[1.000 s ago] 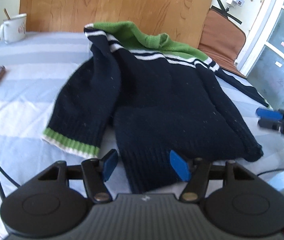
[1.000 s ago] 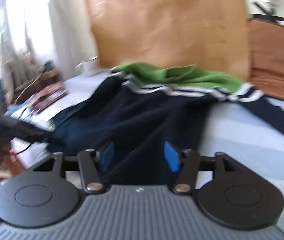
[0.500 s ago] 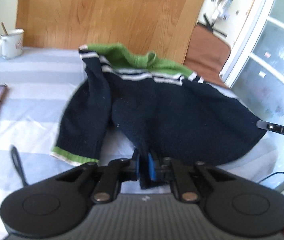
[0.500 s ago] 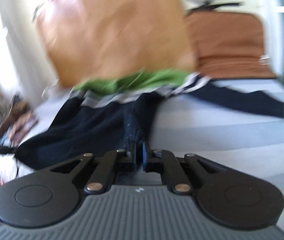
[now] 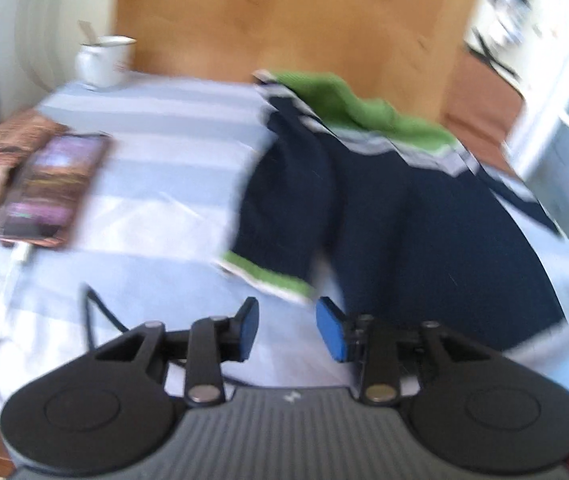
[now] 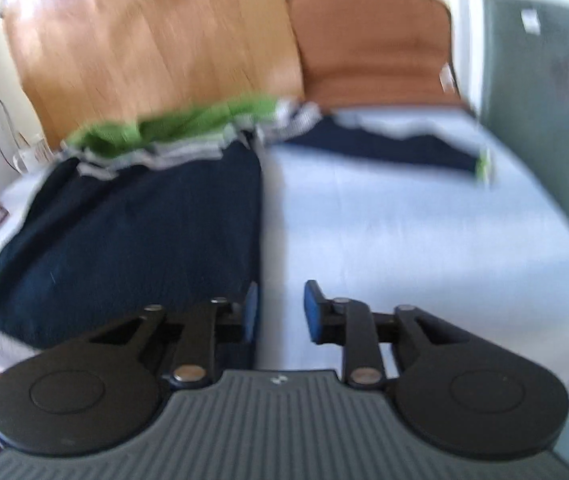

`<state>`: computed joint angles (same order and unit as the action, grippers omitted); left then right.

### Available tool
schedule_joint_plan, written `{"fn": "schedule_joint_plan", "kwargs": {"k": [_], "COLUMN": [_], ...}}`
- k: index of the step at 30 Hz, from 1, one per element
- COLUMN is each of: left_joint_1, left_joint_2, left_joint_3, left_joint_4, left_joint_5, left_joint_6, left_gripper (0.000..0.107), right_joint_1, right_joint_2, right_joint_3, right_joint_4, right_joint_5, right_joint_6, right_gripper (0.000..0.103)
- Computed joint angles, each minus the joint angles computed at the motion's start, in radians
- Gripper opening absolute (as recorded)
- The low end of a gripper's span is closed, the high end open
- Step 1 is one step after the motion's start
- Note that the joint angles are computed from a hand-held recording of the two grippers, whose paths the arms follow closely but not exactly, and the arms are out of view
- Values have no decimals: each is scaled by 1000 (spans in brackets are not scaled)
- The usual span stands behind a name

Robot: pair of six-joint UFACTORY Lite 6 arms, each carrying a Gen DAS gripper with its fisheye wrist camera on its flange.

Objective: Fold small clothes

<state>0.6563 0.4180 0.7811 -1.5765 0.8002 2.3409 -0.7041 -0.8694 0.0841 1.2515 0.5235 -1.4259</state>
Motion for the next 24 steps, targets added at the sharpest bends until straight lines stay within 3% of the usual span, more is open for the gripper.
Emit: {"fn": "schedule_joint_plan", "kwargs": {"k": [3,7,10,16,20,22,23,24], "left_joint_1": [-8,-52,-68,-11,25,25,22,16], "left_joint_2": [59,126,149,165,164,154,145,139], "left_joint_3": [73,138,143,172,194,209,216,230], "left_joint_4": [-43,-66,-92,-66,-53,-59,-65,-69], "left_joint_5": [9,9,25,105,112,101,93,85], "left_joint_6": [-43,-61,-11,-69,-117,-133,-144,-157], "left_gripper": [55,66,67,68,68,68,68,68], "right_joint_1": [226,566,747,975,1048,1044,1042,1031], "right_joint_2": [174,543,829,1358,1698,1851,1894,1904], "right_joint_3": [121,348,609,1222,1641,1849,1925,1975], "right_joint_4": [242,644,720,444,100,-109,-210,-278], "right_joint_5": [-82,-112,-130,-181,-232,-133,-93,-42], "right_joint_6": [-169,-449,-452,-161,246,455,559,624], "right_gripper": [32,32,34,46,47,26,6,6]}}
